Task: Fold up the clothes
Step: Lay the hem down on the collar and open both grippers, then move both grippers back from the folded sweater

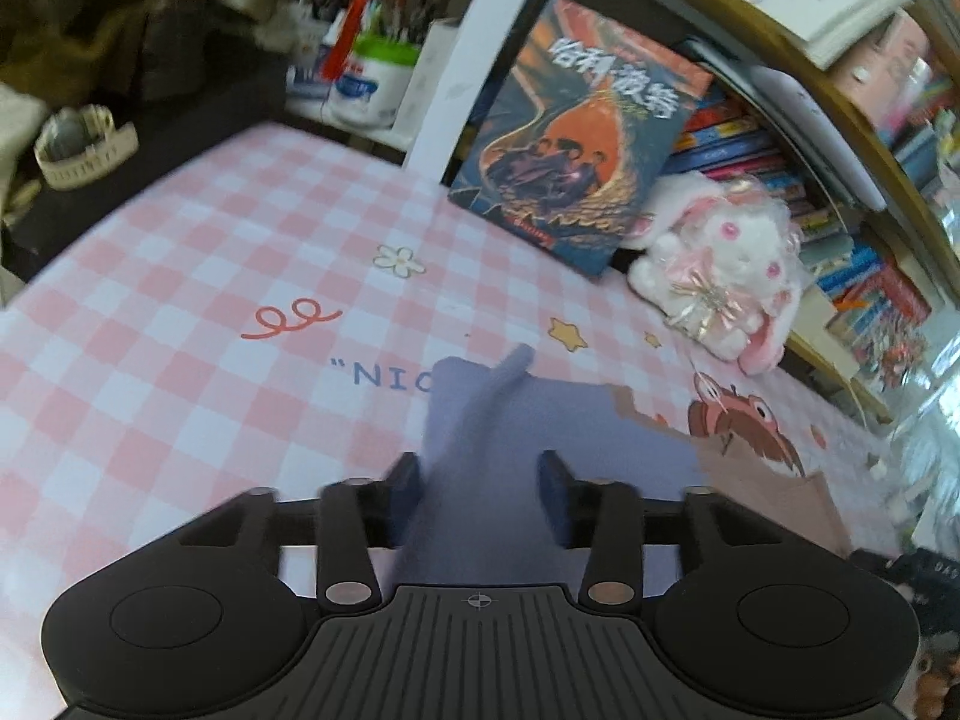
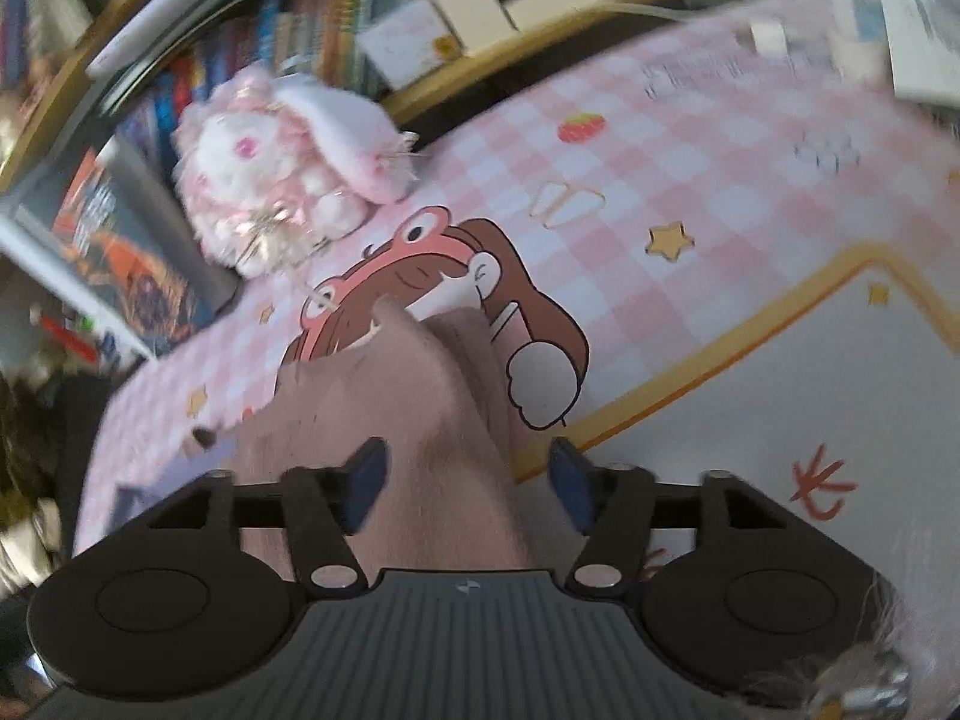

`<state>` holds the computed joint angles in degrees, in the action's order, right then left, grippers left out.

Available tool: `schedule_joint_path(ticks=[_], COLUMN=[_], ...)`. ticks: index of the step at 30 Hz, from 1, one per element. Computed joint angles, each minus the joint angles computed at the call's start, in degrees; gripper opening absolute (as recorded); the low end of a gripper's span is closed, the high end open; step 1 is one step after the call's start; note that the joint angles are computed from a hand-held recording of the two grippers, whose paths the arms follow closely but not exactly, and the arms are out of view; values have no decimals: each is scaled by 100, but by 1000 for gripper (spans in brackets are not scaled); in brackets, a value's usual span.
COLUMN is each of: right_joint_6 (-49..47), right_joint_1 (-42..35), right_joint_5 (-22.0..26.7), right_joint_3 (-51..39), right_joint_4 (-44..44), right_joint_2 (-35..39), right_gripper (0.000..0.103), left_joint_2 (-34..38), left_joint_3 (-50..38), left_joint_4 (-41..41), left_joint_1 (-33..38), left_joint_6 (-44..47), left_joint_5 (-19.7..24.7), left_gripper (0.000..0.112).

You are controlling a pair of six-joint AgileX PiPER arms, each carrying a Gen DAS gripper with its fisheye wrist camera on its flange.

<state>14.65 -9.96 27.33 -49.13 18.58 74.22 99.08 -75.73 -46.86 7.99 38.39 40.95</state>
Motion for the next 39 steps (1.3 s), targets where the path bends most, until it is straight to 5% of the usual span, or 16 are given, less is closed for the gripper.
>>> schedule_joint_path(ticks=[5, 9, 23, 28, 39], right_joint_6=[1094, 1985, 163, 839, 3987], right_joint_1=[638, 1170, 1107, 1790, 4874], right_joint_5=[98, 376, 1603, 2077, 3514], right_joint_3=[293, 639, 1614, 1665, 1648], right_joint_4=[-1883, -3271, -2271, -2752, -4891], right_joint_2=[-735, -1382, -3529, -3961, -4366], right_gripper=[86, 92, 95, 95, 98], left_joint_2=[-940, -1695, -3920, -4291, -4794], left_joint_3=[983, 1796, 3652, 3824, 4050], left_joint_4=[280, 574, 3389, 4489, 5700], left_joint_1=[-336, -655, -2177, -2757, -3573], left_joint_6=[-211, -667, -4398, -5740, -7278], left_joint_5=[-599, -911, -1131, -940, -483], left_gripper=[65, 70, 76, 77, 82])
